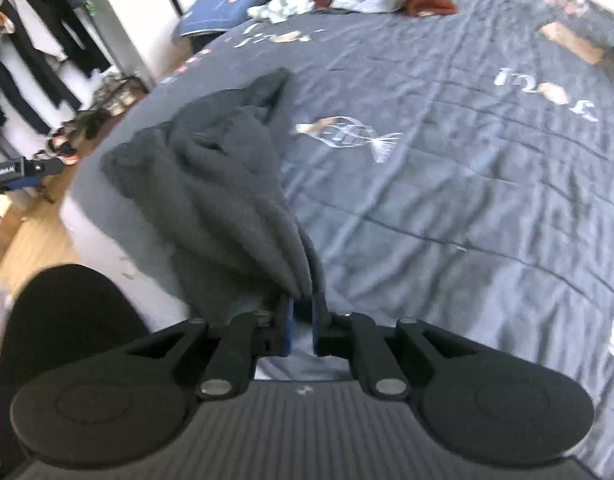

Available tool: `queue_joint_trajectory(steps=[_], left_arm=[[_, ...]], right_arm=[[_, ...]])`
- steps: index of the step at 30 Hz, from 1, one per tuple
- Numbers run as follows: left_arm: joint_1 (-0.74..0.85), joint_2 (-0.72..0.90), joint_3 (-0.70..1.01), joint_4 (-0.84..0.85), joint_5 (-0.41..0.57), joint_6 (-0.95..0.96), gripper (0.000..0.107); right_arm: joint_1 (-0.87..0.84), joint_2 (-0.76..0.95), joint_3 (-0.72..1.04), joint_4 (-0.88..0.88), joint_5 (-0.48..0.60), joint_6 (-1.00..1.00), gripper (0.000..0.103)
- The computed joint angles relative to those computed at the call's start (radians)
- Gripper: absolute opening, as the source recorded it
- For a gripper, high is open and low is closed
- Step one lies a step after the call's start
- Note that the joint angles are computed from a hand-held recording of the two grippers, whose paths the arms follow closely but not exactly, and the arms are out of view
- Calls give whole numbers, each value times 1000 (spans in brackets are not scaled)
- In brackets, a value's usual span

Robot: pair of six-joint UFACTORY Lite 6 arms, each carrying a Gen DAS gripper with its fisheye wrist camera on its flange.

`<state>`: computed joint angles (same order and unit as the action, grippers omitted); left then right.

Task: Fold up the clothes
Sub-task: 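Grasp the garment's waistband with the left gripper while the right gripper holds its leg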

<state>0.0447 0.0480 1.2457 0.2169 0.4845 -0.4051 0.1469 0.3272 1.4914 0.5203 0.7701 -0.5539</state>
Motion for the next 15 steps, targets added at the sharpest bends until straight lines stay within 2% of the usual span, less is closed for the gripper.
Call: queue_joint_trajectory(steps=[4, 8, 10, 15], left_arm=[[45, 92, 48, -80, -60, 128, 103], [78, 171, 100, -220, -147, 271, 103], [78, 238, 156, -216, -154, 265, 103], [62, 372, 258, -114, -137, 182, 100]], right_arm=[[-47, -67, -91, 45, -39, -33, 16], [-65, -124, -158, 217, -124, -165, 28], [-58, -125, -157, 293, -147, -198, 35], [-15, -68, -110, 396, -190, -232, 40]])
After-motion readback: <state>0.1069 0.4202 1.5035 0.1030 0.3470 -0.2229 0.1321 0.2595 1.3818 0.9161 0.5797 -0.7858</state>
